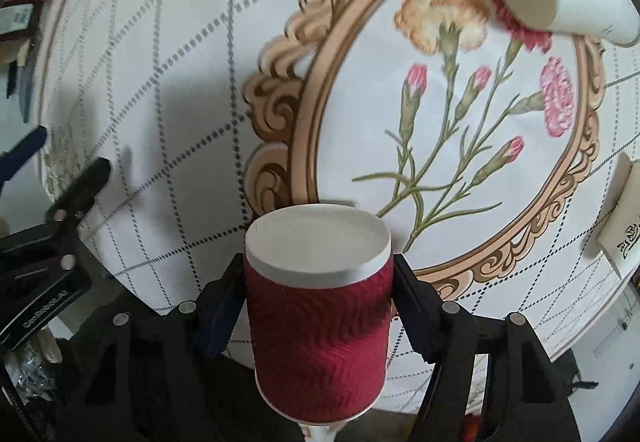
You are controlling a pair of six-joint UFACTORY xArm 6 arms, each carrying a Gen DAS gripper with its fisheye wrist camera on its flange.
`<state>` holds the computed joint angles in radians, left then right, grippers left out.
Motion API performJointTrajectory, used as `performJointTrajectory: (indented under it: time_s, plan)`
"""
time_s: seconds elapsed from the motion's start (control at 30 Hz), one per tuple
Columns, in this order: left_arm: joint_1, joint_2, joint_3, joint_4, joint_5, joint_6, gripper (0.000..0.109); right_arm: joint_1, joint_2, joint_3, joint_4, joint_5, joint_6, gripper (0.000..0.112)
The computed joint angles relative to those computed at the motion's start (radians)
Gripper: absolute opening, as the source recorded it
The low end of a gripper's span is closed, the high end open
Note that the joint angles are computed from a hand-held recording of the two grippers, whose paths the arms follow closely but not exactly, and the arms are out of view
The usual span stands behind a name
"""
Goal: Flip cup upside down
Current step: 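Lower the inverted red cup onto the floral oval with the right tool, then open the right tool and withdraw it from the inverted red cup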
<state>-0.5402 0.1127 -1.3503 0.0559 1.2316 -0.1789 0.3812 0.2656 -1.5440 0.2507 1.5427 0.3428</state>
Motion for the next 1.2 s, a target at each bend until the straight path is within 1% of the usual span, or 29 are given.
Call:
performJointTrajectory:
  time_s: [0.17,0.27,0.37,0.43,0.5,0.6,0.7,0.77,0.8,0.83,0.97,1.2]
  plan:
    - [0.023,0.021,-0.042,-0.039,0.027,0.024,0.093,-0.006,-0.121,0.095,-0.043,-0.136,0.063,0.071]
    - [0.034,0.033,-0.068,-0.052,0.040,0.035,0.093,-0.010,-0.215,0.173,-0.109,-0.242,0.125,0.071]
    - [0.039,0.042,-0.091,-0.052,0.048,0.043,0.093,0.002,-0.315,0.275,-0.209,-0.387,0.228,0.071]
    - [0.039,0.054,-0.112,-0.051,0.053,0.048,0.093,0.015,-0.385,0.364,-0.297,-0.511,0.325,0.071]
    - [0.039,0.063,-0.128,-0.051,0.056,0.054,0.093,0.033,-0.439,0.441,-0.388,-0.614,0.431,0.071]
    - [0.034,0.087,-0.160,-0.058,0.067,0.053,0.093,0.051,-0.481,0.511,-0.547,-0.719,0.569,0.071]
    - [0.022,0.093,-0.160,-0.056,0.061,0.047,0.093,0.078,-0.509,0.573,-0.667,-0.773,0.686,0.071]
    - [0.011,0.083,-0.141,-0.052,0.049,0.043,0.093,0.098,-0.529,0.606,-0.712,-0.778,0.751,0.071]
    - [-0.003,0.078,-0.141,-0.048,0.054,0.032,0.093,0.117,-0.542,0.634,-0.766,-0.796,0.807,0.071]
    - [-0.008,0.074,-0.137,-0.045,0.055,0.032,0.093,0.123,-0.548,0.644,-0.784,-0.801,0.825,0.071]
    - [-0.023,0.062,-0.122,-0.038,0.051,0.022,0.093,0.158,-0.582,0.669,-0.803,-0.775,0.836,0.072]
    - [-0.059,0.008,-0.058,-0.018,0.035,-0.026,0.093,0.190,-0.617,0.696,-0.739,-0.735,0.797,0.072]
